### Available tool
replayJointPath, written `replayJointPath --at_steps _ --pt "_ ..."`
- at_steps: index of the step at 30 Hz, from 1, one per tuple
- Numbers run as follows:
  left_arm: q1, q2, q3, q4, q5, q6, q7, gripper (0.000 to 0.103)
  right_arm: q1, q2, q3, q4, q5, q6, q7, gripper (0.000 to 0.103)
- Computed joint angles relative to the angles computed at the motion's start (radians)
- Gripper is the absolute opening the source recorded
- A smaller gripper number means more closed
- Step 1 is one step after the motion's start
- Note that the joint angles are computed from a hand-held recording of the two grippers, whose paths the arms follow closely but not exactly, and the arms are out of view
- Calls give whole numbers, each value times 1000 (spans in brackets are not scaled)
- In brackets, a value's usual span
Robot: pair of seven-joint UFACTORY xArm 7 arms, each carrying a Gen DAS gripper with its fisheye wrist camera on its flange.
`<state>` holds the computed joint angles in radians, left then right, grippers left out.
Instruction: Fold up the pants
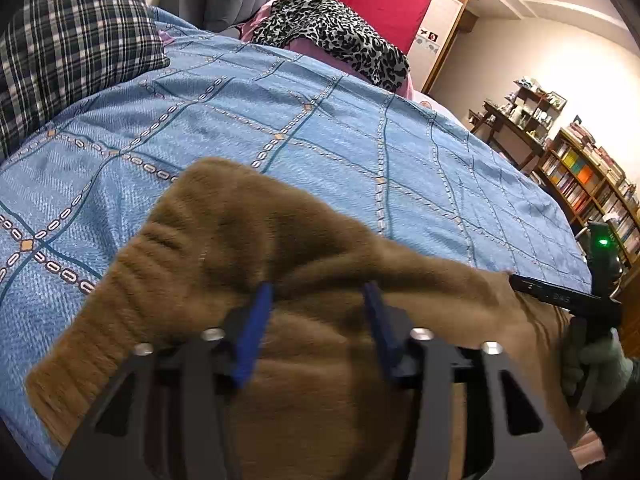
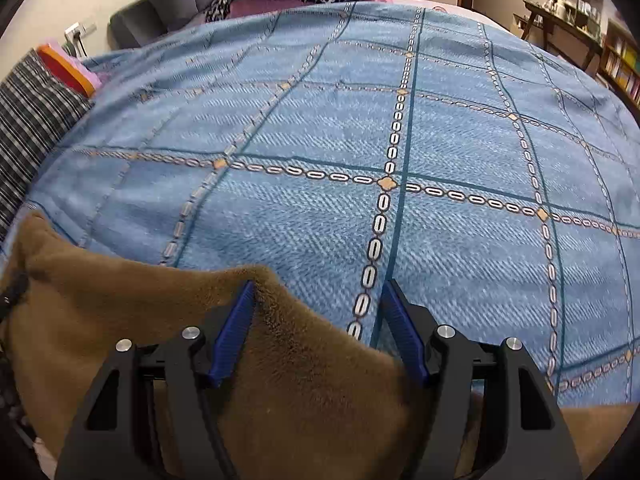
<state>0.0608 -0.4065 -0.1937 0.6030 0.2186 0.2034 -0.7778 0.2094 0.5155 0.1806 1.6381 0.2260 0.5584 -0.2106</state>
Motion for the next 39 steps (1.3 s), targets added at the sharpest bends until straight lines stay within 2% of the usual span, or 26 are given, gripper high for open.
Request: replayJointPath --at_steps 2,3,6,11,16,19,22,24,28,32,35,37,39 --pt "39 -2 -66 40 48 47 -50 78 -38 -60 34 -74 56 -46 -54 66" --pt "63 -4 -110 66 94 73 -84 80 -54 -103 42 -127 83 -82 -80 66" --pt "49 15 -158 134 171 121 -135 80 -107 -197 62 -235 192 -130 -161 66" --pt "-65 104 -159 244 219 112 -153 80 -160 -316 26 -356 355 -156 -255 66" --pt "-173 263 -195 402 307 132 -167 80 -204 -429 -55 -476 518 -188 -356 66" --pt "-244 368 -196 487 300 121 -161 80 -230 -487 -122 -546 584 -206 -381 66" --pt "-311 465 -192 569 282 122 -126 80 -256 -525 -185 -613 564 -251 -339 66" --pt "-361 522 -184 623 311 137 -129 80 -282 -538 -224 -641 551 -266 -319 66" --pt "-456 668 -168 771 300 175 -80 80 -339 -517 -274 -655 502 -294 -248 66" --pt "-548 783 -135 907 312 227 5 80 -396 -445 -278 -596 529 -271 -275 66" --pt "-610 853 -103 988 310 298 71 80 -439 -401 -264 -562 506 -266 -266 66" --pt "-633 886 -86 1016 283 328 103 80 -455 -348 -257 -514 454 -263 -230 66" --pt "-668 895 -49 1015 293 319 106 80 -454 -301 -261 -475 346 -262 -163 64"
